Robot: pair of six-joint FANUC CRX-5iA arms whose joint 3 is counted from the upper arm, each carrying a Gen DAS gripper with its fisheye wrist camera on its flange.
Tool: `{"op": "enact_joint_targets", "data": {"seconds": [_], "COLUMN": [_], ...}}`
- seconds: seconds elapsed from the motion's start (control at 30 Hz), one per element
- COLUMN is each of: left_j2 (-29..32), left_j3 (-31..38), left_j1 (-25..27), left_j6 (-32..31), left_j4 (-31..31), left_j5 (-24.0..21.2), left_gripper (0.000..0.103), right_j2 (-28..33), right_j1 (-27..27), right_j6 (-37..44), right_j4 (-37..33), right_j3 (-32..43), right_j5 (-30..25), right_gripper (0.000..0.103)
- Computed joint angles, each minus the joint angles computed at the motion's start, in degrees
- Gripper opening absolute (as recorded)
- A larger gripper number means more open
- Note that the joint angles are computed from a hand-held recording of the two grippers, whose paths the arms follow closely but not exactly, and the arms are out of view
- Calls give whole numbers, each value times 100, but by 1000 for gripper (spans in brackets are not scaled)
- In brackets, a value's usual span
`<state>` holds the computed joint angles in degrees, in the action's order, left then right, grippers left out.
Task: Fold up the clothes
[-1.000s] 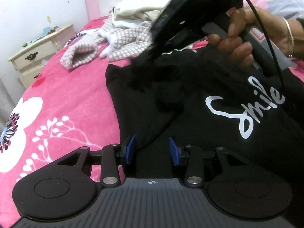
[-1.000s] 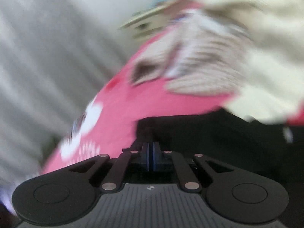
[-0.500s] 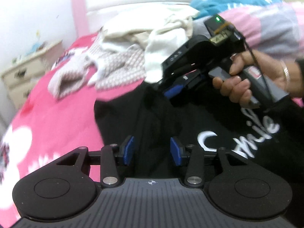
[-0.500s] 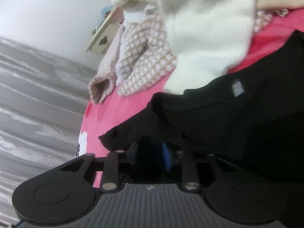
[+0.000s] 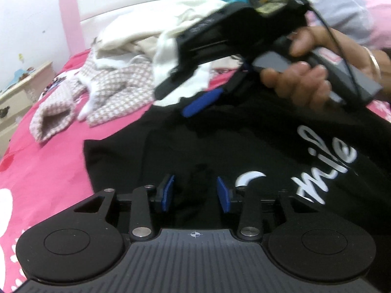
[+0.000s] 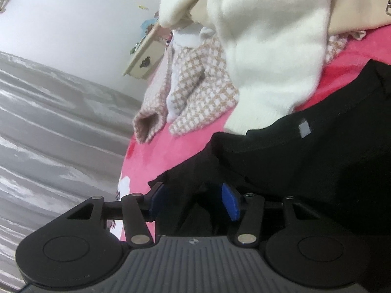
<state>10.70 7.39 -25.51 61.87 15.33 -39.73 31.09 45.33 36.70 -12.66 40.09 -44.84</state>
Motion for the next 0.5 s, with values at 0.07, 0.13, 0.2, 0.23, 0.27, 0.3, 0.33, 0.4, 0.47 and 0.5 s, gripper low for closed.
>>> {"op": "enact_joint_targets", "data": {"seconds": [0.07,0.13,0.2,0.23,0.27,0.3,0.33,0.4,0.47,0.5], "left_j2": [-46,-123,-218,-269,-319,-353,-371,-367,-221,-162], "left_j3": [-103,-266,-365,-395,-424,-422,-397,-306,-81,-22], "left_j1": [-8,8,-3,-18,-33,-45,-54,-69,-70,-77], "left_j6": [-306,-743,-940,-926,-909,-794,-641,-300,-101,-133], "left_j4": [272,672,764,686,607,464,296,-32,-256,-275], "left_j5": [-74,-120,-111,-55,-1,53,94,118,-66,-135], "left_gripper": [32,33,34,34,35,36,37,41,41,41], "right_j2": [162,261,297,297,304,318,331,354,398,442], "right_j1": [52,83,92,93,93,94,97,106,138,159], "right_j6": [-54,-71,-38,-3,38,74,108,180,238,266], "right_j4": [188,306,352,360,364,373,384,411,518,588], "right_j3": [236,366,403,403,415,442,468,519,593,668], "right_j5": [-298,-460,-510,-527,-544,-576,-611,-684,-776,-860], "right_gripper": [55,55,54,54,53,53,53,53,50,45]}}
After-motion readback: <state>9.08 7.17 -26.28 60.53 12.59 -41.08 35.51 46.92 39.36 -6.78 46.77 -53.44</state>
